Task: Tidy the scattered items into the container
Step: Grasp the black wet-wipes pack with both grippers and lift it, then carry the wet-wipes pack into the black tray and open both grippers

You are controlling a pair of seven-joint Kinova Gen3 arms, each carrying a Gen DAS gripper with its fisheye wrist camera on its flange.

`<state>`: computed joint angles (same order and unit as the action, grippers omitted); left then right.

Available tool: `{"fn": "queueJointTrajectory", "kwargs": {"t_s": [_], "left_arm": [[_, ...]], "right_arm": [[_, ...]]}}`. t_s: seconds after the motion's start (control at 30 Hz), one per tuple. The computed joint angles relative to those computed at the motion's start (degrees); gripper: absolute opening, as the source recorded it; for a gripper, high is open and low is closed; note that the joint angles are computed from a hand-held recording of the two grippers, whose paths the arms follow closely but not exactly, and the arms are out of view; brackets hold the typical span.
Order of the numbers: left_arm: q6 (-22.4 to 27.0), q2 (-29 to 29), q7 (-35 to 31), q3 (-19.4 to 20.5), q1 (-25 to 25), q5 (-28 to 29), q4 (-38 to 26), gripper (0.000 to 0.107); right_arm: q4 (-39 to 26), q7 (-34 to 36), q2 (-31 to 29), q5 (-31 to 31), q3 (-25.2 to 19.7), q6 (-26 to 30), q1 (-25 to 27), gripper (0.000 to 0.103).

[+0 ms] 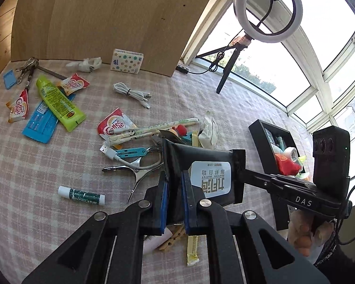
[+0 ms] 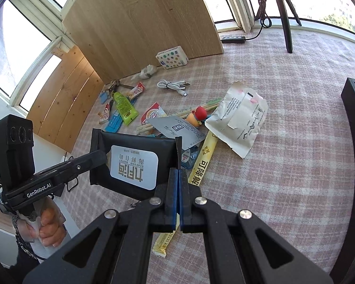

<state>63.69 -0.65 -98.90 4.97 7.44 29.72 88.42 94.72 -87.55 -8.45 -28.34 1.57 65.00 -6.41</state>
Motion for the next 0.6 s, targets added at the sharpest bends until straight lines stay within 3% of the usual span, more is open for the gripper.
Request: {"fn": "queueJointTrajectory", "kwargs": {"t_s": [0.3,0.6], "left_arm": [[-4.47,3.56,8.95,6.91,9.46,-4.63,-7.26,0.009],[-7.76,14.19,19.09,11.93,24.55,-13.74,-20.01,0.009]], "right_arm": [[-0.51,5.82,-6.66,0.48,9.70,6.68,5.86,0.001],[-4.79,15.96,-7.70,1.08,24.71,15.40,14.31,0.001]]}}
